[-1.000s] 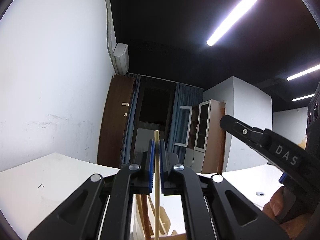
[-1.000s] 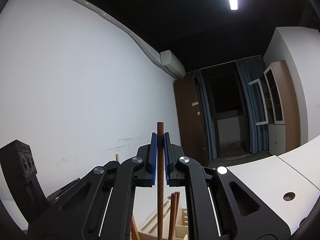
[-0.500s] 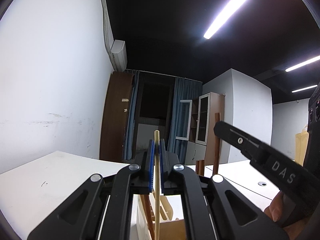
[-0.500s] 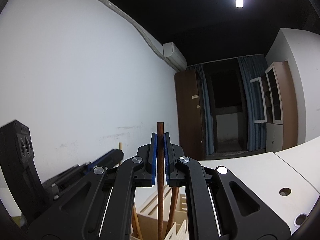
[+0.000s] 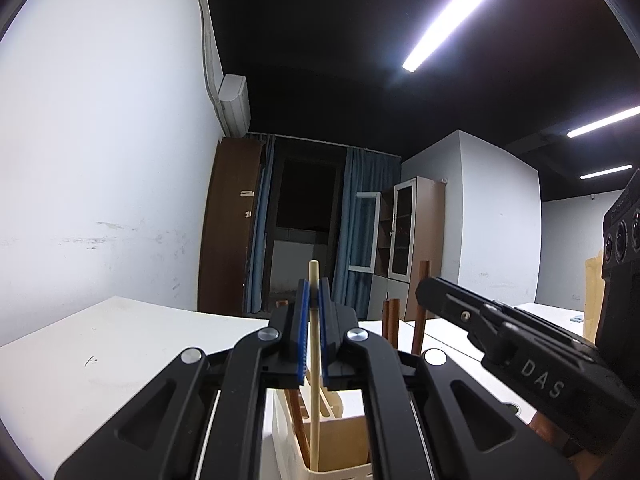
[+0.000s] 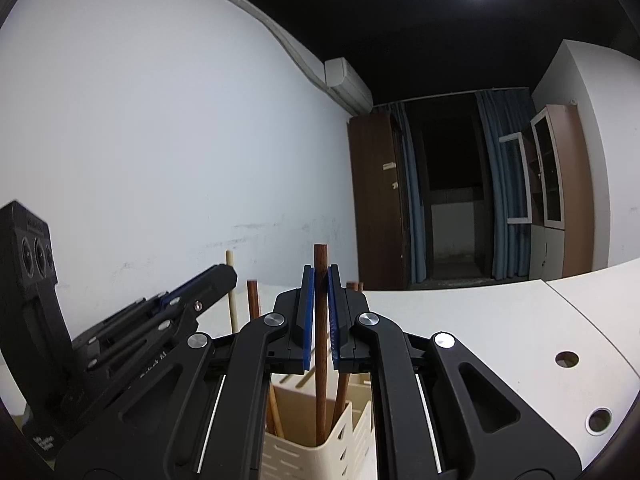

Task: Organize utensils
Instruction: 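Lower both held chopsticks down into the holder, then open both tools to release the chopsticks into the holder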

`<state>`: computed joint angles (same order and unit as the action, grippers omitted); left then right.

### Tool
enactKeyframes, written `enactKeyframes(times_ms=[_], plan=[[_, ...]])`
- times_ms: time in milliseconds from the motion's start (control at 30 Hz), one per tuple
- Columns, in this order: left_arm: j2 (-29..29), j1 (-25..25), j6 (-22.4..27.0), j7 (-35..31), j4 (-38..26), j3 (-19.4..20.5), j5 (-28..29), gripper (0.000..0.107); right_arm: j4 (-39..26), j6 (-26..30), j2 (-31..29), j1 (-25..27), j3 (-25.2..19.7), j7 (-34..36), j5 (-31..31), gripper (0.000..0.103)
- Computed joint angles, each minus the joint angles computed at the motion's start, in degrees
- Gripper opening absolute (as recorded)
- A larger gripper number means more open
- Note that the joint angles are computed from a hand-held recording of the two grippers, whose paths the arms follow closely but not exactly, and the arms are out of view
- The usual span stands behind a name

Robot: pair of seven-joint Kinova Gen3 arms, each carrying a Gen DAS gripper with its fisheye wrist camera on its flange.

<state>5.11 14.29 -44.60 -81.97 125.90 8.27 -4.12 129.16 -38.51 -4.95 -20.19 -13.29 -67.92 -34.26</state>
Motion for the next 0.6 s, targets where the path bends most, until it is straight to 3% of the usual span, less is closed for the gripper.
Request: enactKeyframes(times_ms=[300, 400, 600], plan=[[-0.45, -1.44, 2.61, 3.84, -0.81, -0.33, -4.28, 0.005, -0.82, 5.61, -1.93, 1.63, -0.02, 0.45, -0.60, 0.007], [-0.96, -2.40, 3.52, 6.39, -1.07, -0.61, -6.49, 0.018, -0.87, 7.24, -2.74, 2.73, -0.11, -0.47, -0.30, 0.013], [-2.64, -3.81, 4.24, 9.41, -0.12, -1.34, -9.31, 0.019, -0.93, 8.68, -4.14, 5.45, -2.67, 3.47, -5.60, 0.016]])
